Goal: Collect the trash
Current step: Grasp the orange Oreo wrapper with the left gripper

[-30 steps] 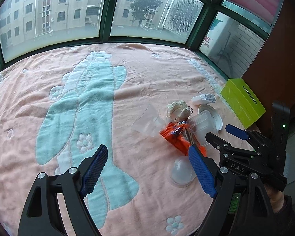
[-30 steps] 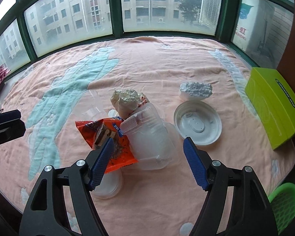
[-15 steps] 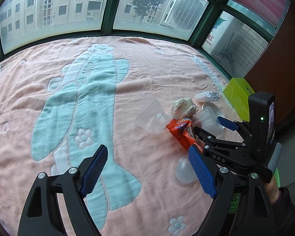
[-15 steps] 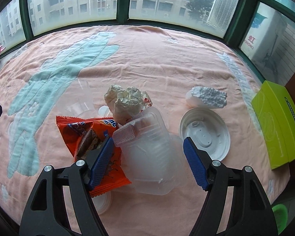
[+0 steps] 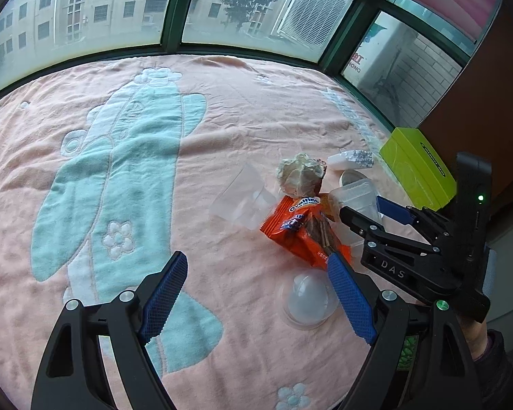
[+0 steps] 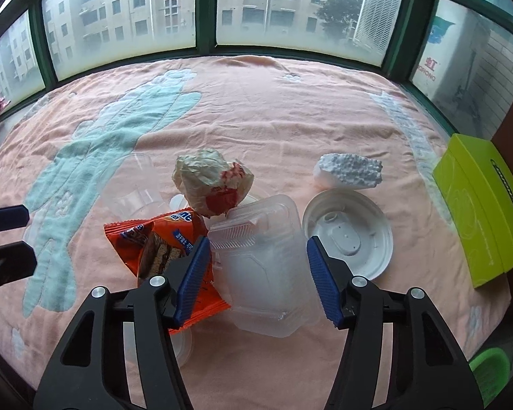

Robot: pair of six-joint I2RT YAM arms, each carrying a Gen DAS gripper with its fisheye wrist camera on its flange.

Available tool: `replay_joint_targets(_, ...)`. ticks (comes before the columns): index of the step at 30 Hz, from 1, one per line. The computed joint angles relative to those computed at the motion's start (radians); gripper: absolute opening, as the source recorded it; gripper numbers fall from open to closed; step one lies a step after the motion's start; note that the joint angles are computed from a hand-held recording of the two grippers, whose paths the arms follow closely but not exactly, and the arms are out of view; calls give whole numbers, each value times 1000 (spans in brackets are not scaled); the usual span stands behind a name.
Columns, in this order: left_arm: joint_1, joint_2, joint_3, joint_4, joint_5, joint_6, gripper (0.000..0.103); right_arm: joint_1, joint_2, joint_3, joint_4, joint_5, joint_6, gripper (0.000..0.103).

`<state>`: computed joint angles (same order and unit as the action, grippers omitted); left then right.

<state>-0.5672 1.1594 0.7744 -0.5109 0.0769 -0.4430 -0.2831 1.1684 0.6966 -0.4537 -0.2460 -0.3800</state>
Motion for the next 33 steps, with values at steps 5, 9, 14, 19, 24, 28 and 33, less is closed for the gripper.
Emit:
replay_joint_targets(5, -27, 74, 14, 58, 22, -17, 79, -84, -8, 23, -67, -88, -10, 36)
replay_joint_targets(9, -31, 126, 21, 92, 60, -50, 79, -139, -16, 21, -97, -143, -21, 35)
replay_joint_targets(14, -43, 180, 35, 129, 93, -72, 74, -211, -33, 29, -141, -225, -36, 27)
replay_joint_targets(19, -59, 243, 62, 148, 94, -91, 74, -255, -60, 31, -183, -273, -63, 26)
replay_joint_targets(24, -63, 295, 84, 160, 92, -122, 74, -298, -57, 35, -200, -301, -68, 27)
replay_joint_targets(28, -63, 329, 91, 182, 101, -151, 71, -327, -50, 29, -204, -312, -75, 30)
replay_joint_targets(33, -61, 365, 92, 204, 119, -167, 52, -352, -69, 17, -215, -320, -96, 31)
